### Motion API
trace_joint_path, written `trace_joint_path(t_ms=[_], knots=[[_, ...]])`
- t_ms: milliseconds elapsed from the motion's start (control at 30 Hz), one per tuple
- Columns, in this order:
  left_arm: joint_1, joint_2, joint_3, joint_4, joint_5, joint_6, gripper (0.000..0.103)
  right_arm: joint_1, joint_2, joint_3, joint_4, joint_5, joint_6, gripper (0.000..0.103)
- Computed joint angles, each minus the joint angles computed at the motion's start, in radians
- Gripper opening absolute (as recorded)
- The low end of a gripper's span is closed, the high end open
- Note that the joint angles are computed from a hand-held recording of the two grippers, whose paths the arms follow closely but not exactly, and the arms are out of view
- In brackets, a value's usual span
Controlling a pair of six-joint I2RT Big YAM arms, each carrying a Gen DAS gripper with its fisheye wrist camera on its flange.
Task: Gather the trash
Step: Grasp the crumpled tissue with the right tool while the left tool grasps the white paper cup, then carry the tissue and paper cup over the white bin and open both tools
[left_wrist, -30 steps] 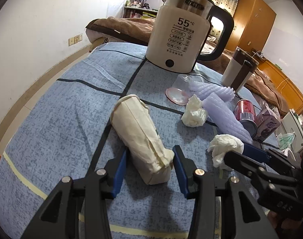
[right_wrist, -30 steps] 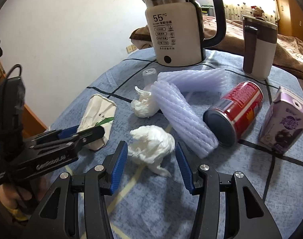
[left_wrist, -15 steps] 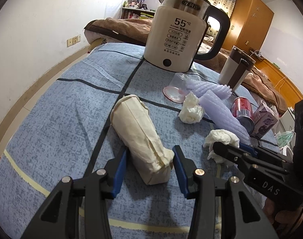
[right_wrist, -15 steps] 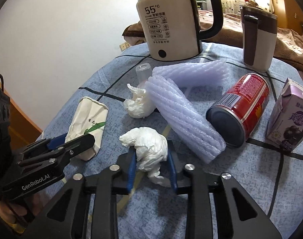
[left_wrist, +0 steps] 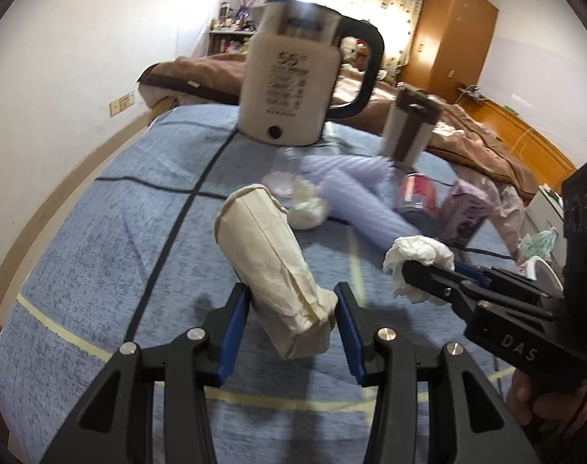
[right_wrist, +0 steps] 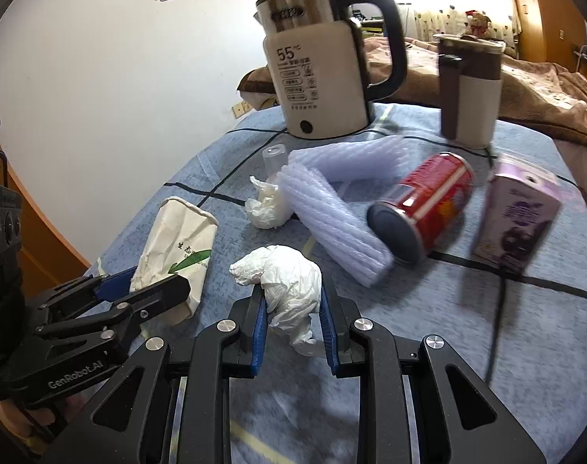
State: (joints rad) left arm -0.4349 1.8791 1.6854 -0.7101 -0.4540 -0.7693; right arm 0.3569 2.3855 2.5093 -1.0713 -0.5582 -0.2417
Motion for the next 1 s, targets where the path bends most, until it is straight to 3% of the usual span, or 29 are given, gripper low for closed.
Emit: trace_joint_path(t_ms=[533,800,1000], knots=[[-0.085,0.112,0.224,-0.035,0.003,0.123,0.047,-0.123,-0.183,-0.284,0.181,0.002,0.072,0.025],[-0.126,0.232,0.434,-0.089,0.041,0.195,0.047,-0.192,-0.228,-0.350,0.235,-0.006,0.104,0.025],[-0.154,0.373,0.678,-0.173,0.086,0.248,0.047,-0.253,-0.253,-0.383,0.271,0.009,0.127,0.025]])
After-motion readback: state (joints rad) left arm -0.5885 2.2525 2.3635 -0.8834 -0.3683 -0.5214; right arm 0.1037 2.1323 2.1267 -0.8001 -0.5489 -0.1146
